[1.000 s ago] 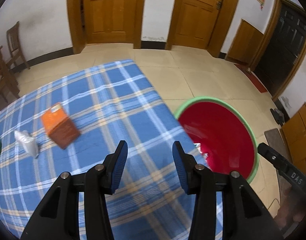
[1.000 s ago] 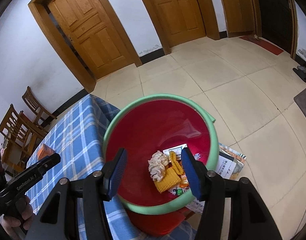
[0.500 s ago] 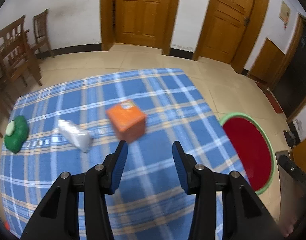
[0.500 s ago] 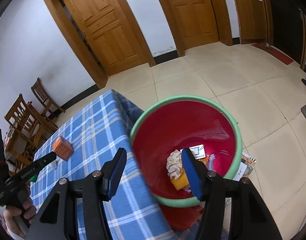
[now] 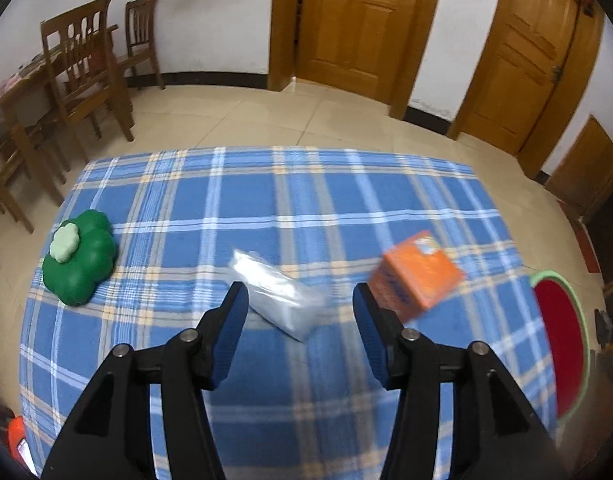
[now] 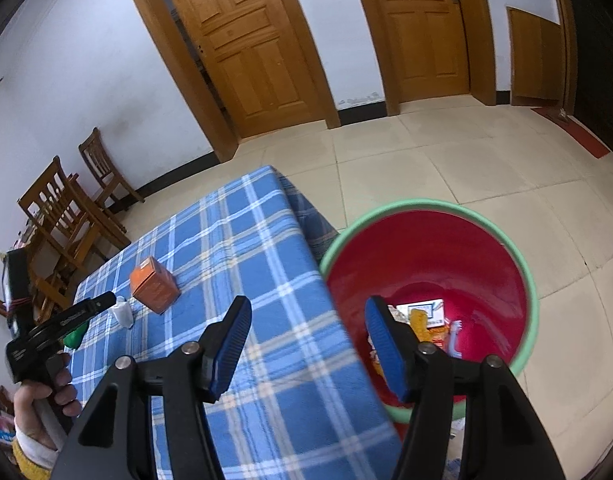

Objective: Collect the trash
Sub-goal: 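Move the left gripper back to the table and grasp the white plastic bag, then grasp the orange box with the right gripper while the left holds the white bag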

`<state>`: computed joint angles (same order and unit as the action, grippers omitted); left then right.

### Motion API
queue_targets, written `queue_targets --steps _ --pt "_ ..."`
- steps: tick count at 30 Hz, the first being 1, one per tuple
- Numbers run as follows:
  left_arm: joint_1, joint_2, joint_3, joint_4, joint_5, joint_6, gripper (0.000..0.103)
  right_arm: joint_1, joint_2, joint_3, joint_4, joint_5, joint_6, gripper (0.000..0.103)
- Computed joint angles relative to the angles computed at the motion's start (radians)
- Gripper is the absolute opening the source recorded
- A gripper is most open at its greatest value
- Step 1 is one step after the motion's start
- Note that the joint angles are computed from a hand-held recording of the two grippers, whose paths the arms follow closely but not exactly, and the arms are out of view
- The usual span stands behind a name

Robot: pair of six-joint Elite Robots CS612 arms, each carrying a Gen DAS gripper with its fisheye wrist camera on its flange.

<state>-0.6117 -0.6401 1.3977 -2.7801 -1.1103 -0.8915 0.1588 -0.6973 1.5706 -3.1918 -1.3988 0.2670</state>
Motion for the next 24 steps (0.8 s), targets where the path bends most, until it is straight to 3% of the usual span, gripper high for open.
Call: queue_targets --steps 14,18,24 --pt "0.031 0.039 -0.02 -0.014 -0.066 -0.049 0.057 0.033 0.045 -0.091 0.061 0.019 -0.046 0.064" --pt "0.03 0.041 -0.002 -0.052 -0.062 -0.053 0.042 0.045 0.056 -0.115 0.08 0.024 -0.062 0.065" --pt "0.028 0.032 0.035 -0.109 -0.052 -0.056 0.04 0.063 0.077 -0.156 0.114 0.036 -0.096 0.066"
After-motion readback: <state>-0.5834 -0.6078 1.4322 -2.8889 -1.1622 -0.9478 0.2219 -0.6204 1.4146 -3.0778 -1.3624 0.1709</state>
